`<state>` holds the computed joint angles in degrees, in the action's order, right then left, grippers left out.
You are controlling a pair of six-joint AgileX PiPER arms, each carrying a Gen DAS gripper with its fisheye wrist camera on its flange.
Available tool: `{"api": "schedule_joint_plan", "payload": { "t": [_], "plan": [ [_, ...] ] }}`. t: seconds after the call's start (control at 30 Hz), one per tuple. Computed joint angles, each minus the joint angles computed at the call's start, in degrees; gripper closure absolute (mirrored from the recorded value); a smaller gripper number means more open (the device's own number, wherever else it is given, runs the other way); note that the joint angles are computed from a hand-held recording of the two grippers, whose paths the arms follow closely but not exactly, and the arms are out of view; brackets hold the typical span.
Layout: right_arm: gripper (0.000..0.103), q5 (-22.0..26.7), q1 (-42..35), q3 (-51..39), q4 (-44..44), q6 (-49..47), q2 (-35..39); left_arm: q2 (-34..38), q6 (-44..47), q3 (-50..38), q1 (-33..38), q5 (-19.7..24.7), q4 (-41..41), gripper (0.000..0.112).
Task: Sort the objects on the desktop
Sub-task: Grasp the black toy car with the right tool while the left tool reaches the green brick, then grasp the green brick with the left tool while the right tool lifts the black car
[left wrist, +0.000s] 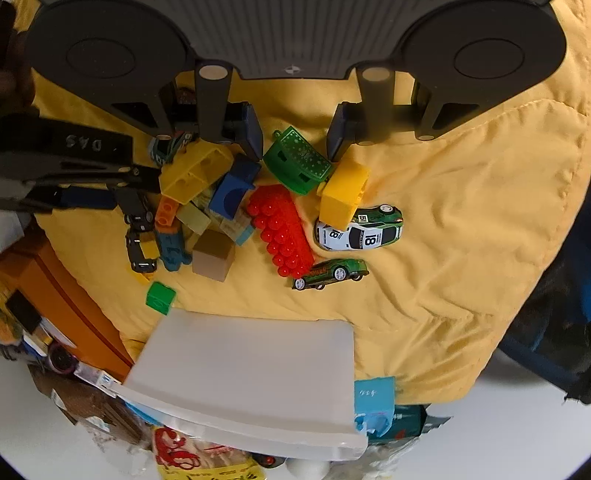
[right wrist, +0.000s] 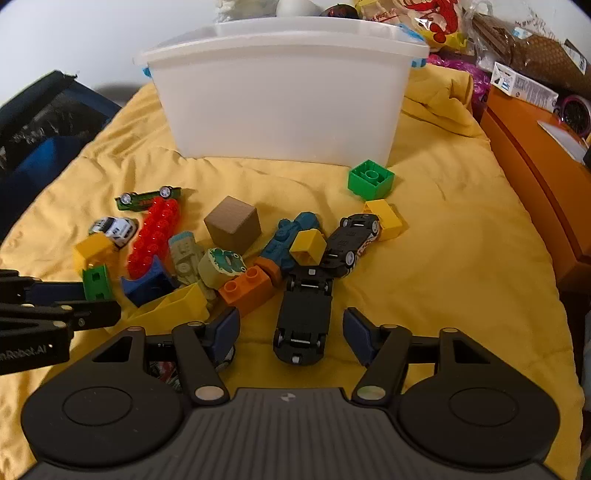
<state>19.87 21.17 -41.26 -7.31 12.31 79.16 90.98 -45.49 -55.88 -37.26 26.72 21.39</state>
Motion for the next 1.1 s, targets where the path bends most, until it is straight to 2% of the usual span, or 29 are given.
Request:
{"api": "schedule_joint_plan", "payload": {
  "t": [0.03,0.07,0.2,0.27,0.33,0.43,0.53,0.63,0.73,0.8,0.93,1.1],
  "plan": [
    [0.060,0.04,-0.11,-0.16,0.39,-0.08,0.50,0.52,1.18,-0.41,0.38,0.18,-1.62,0.070],
    [0.070,0.65,-0.55,-0.58,1.70,-1.13,1.08,1.10,2.00,-0.93,0.63,0.81,-2.81,0.069],
    [0.068,0.58,-2.75,0.22,6.78,-6.54,0.28,0.51,-0.35,-0.95,-0.27,1.78,-0.67,0.070],
    [0.054,1.08,-3.38,0.36,7.98,-8.02,0.09,-1.17,-2.58,0.57,-1.13,0.30,2.11,0.069],
    [0.049,1.03,-3.98,0.69,8.56,-8.90,0.02,-2.09,-5.21,1.53,-1.82,-0.31,4.71,0.068],
    [0.047,0.99,-4.15,0.84,8.81,-9.12,-0.12,-0.77,-7.25,0.74,-1.67,-0.13,6.28,0.066],
    [0.047,0.99,-3.78,0.79,7.71,-7.52,-0.14,1.55,-8.84,-0.76,-1.19,0.18,8.49,0.066],
    [0.048,0.39,-3.95,1.18,8.38,-8.09,-0.27,2.88,-4.29,-1.62,-0.34,0.32,4.90,0.066],
    [0.050,0.34,-4.54,1.20,10.10,-10.01,-0.36,1.91,-4.53,-0.14,-0.89,-0.23,6.81,0.066],
    [0.053,0.22,-5.11,1.30,11.43,-11.40,-0.47,1.05,-3.58,0.79,-0.67,-0.82,6.20,0.069],
    [0.065,0.20,-6.46,1.58,14.64,-14.50,-1.02,-0.56,-6.14,2.18,-1.46,-1.25,10.08,0.069],
    [0.066,0.30,-7.71,1.99,18.48,-18.86,-1.53,-1.36,-6.51,2.92,-1.66,-1.84,11.17,0.069]
  ]
}}
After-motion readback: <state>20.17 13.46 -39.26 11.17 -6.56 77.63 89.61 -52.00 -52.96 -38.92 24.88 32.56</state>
